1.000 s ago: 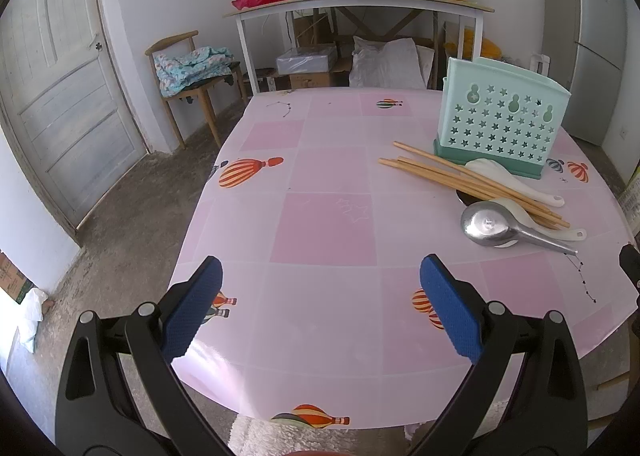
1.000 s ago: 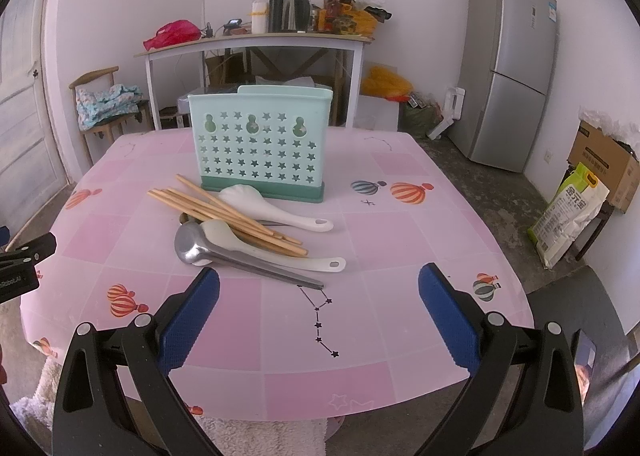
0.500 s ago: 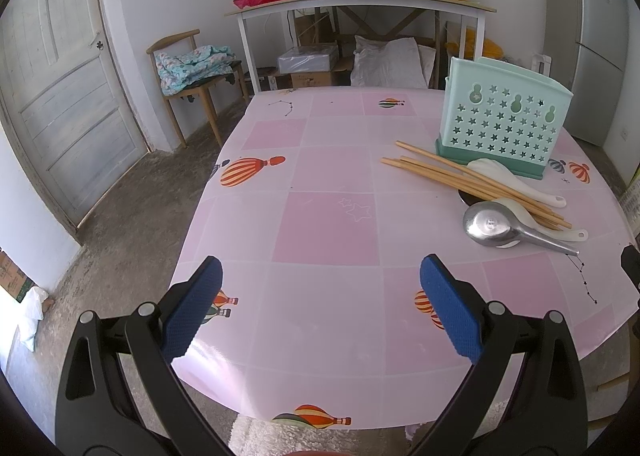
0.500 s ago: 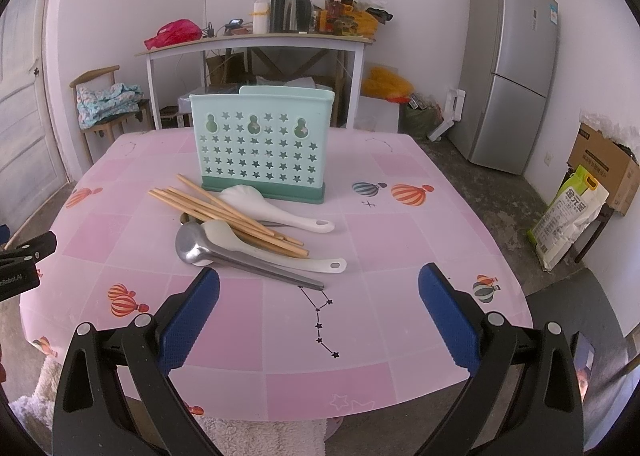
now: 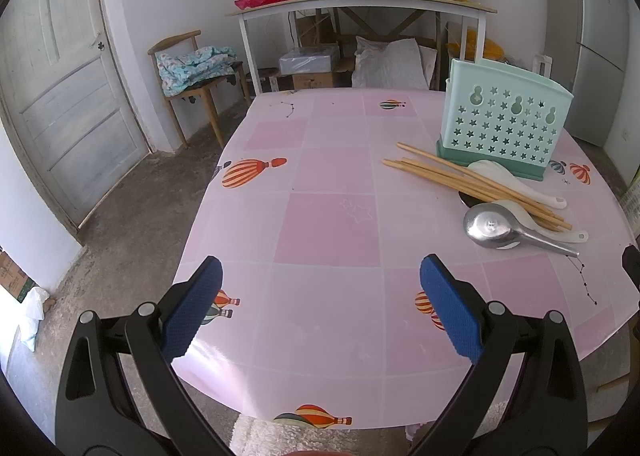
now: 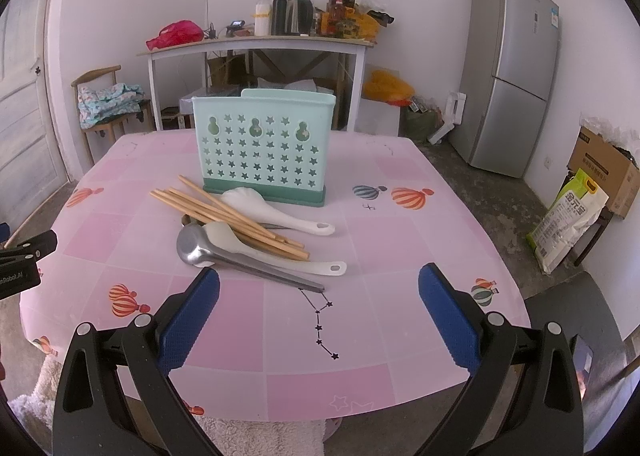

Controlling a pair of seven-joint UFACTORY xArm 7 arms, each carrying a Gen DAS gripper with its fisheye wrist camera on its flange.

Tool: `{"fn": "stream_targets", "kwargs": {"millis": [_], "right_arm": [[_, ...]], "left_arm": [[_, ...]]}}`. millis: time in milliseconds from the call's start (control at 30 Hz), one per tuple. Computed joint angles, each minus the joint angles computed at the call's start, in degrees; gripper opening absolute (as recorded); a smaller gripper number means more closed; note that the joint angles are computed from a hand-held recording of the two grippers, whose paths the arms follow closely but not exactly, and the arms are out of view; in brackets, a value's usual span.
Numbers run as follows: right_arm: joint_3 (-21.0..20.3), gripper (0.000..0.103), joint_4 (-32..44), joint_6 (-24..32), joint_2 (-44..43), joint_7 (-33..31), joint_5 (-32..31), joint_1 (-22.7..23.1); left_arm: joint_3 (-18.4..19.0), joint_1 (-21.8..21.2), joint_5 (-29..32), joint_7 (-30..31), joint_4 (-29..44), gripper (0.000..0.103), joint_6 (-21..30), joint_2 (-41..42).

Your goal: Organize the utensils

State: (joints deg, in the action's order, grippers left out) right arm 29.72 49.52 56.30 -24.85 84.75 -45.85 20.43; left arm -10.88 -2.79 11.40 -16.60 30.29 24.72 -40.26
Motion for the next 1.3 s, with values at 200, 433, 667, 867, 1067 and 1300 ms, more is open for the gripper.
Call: {"fn": "stream_targets", "kwargs": {"millis": [200,433,667,867,1067,1300], "right_arm": [[0.0,0.097,0.0,0.1,0.0,0.0,-0.1,0.1],[0.0,0.097,0.1,0.3,0.3,0.2,-0.3,0.2],[-0.2,0.097,0.4,0.8,0.1,0.0,-0.1,0.3],[-0.4,0.097,-0.5,0.3,-0.9,-0.2,0.4,0.1],[-0.2,0.097,-0.8,-0.3,-0.3,0.7,0.2,-0.6],[-1.2,0.097,-1.1,-2.1,2.5,2.0,-0.7,-0.5]], "left_arm": [[1.3,-0.1,-0.6,1.6,-0.7,0.096,0.5,-1.2],[1.2,0.1,-0.9,1.9,-0.8,0.096,0.4,-1.3],[1.6,-0.4,-1.2,2.7,-0.9,0.096,0.9,-1.8],[3.5,-2.6,-3.1,5.7,-0.8,0.096,1.0,-1.4],[4.8,-4.6,-5.9,8.2,0.4,0.096,-1.1,2.1],[4.9,-6.4,-8.0,11.6,3.4,0.096,-2.8,9.0]]}}
